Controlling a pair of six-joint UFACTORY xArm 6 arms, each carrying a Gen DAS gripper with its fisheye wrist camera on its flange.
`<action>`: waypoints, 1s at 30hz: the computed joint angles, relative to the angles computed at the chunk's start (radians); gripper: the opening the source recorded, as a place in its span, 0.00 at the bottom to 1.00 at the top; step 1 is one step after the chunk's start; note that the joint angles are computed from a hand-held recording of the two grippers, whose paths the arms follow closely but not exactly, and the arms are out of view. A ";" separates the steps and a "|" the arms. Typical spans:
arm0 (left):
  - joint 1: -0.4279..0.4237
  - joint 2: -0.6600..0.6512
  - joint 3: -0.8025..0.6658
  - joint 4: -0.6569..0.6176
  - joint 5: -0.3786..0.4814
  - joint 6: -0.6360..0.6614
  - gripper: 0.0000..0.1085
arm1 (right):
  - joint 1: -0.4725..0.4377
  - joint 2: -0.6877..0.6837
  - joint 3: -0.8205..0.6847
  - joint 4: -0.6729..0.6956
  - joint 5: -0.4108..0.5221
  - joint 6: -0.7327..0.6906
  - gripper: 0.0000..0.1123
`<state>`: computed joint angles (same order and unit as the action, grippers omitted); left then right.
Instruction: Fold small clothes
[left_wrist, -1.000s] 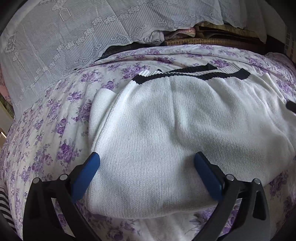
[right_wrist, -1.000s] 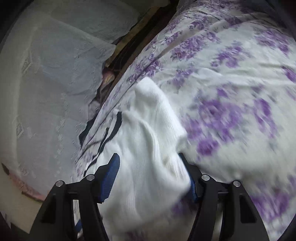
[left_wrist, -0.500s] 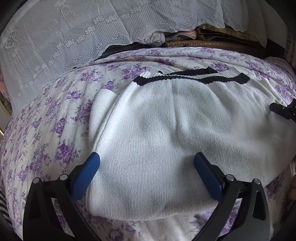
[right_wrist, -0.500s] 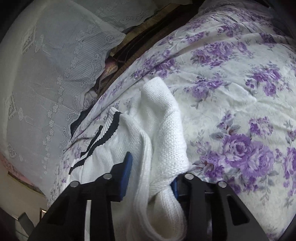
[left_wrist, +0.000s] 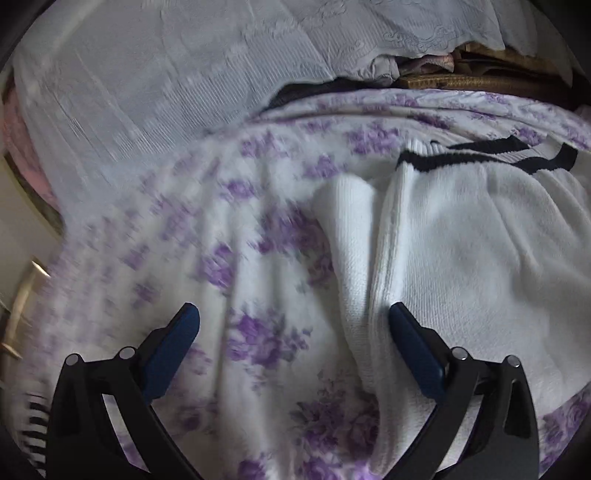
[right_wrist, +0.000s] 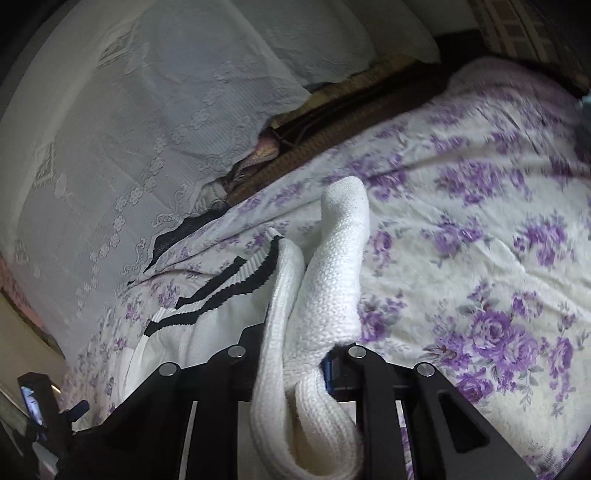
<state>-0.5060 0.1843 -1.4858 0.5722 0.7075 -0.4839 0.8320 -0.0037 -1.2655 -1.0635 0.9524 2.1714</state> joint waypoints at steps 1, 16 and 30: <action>0.017 -0.007 0.018 -0.070 -0.027 0.010 0.91 | 0.006 0.008 -0.017 0.006 0.015 -0.017 0.18; 0.011 -0.024 0.005 -0.138 -0.012 0.076 0.91 | 0.051 0.181 -0.317 0.073 0.174 -0.235 0.17; 0.036 -0.005 -0.032 -0.233 -0.013 0.141 0.91 | 0.062 0.396 -0.648 0.119 0.176 -0.371 0.17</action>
<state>-0.4695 0.1790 -1.5179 0.3391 0.6946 -0.3428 0.8941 0.3925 -1.9138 -0.9446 1.1285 1.8003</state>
